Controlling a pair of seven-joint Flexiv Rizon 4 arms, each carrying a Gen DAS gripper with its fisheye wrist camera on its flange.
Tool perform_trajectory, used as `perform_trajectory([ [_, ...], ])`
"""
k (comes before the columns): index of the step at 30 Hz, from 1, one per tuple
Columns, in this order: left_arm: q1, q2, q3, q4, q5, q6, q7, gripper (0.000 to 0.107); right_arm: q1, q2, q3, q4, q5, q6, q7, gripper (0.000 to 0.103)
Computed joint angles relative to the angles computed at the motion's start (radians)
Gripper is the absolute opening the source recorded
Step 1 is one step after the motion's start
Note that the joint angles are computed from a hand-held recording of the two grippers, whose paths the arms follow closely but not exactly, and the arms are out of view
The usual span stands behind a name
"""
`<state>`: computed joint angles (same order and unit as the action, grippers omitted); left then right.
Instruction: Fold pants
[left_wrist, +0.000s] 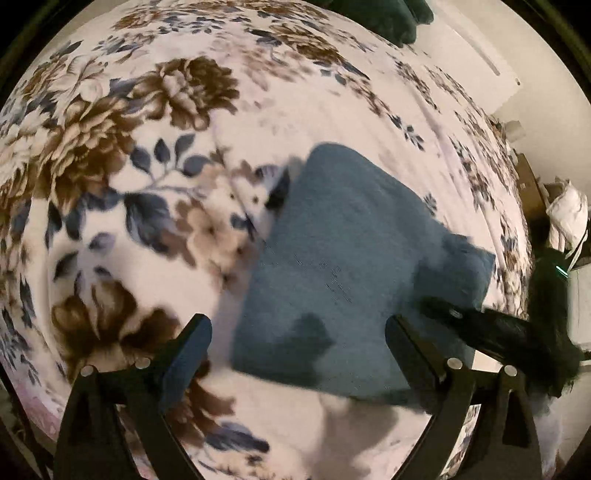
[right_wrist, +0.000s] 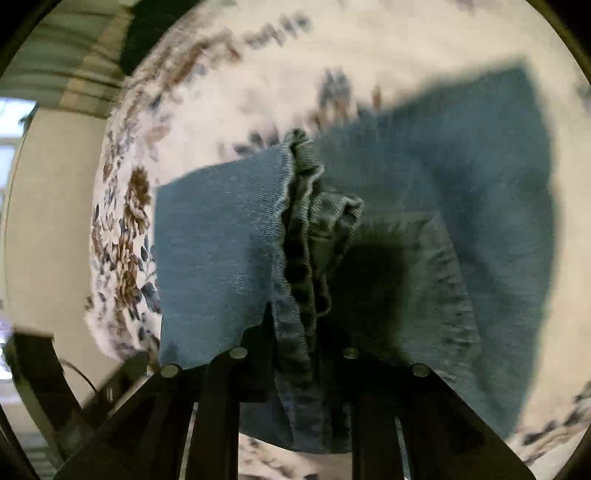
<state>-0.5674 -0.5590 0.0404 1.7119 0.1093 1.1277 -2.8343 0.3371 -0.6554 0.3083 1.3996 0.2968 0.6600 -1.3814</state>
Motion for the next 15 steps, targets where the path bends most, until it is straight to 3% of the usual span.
perform_trajectory([
  [3, 0.022, -0.022, -0.014, -0.016, -0.003, 0.032, 0.045, 0.096, 0.018, 0.064, -0.053, 0.068, -0.076, 0.056, 0.038, 0.014],
  [5, 0.053, -0.072, -0.052, -0.064, -0.028, -0.012, 0.15, 0.096, -0.005, 0.034, -0.069, 0.051, -0.088, -0.036, 0.086, 0.015],
  [7, 0.076, -0.123, -0.086, -0.112, -0.073, -0.099, 0.236, 0.096, -0.059, -0.019, -0.036, -0.006, -0.013, -0.14, 0.096, 0.015],
  [10, 0.107, -0.14, -0.128, -0.077, -0.159, -0.043, 0.293, 0.096, -0.118, -0.02, -0.017, -0.038, 0.085, -0.162, 0.11, 0.018],
  [11, 0.095, -0.133, -0.113, -0.079, -0.16, -0.048, 0.299, 0.096, -0.118, 0.0, -0.023, -0.032, 0.082, -0.132, 0.097, 0.023],
  [12, 0.081, -0.126, -0.097, -0.086, -0.153, -0.062, 0.305, 0.096, -0.117, 0.016, -0.028, -0.028, 0.077, -0.105, 0.087, 0.043],
  [13, 0.056, -0.118, -0.07, -0.104, -0.133, -0.09, 0.299, 0.096, -0.118, 0.025, -0.028, -0.026, 0.08, -0.091, 0.08, 0.07],
  [14, 0.047, -0.115, -0.059, -0.109, -0.124, -0.092, 0.295, 0.096, -0.121, 0.03, -0.025, -0.036, 0.088, -0.08, 0.07, 0.079],
  [15, 0.045, -0.112, -0.06, -0.108, -0.12, -0.073, 0.298, 0.096, -0.121, 0.028, -0.02, -0.051, 0.095, -0.079, 0.063, 0.082],
])
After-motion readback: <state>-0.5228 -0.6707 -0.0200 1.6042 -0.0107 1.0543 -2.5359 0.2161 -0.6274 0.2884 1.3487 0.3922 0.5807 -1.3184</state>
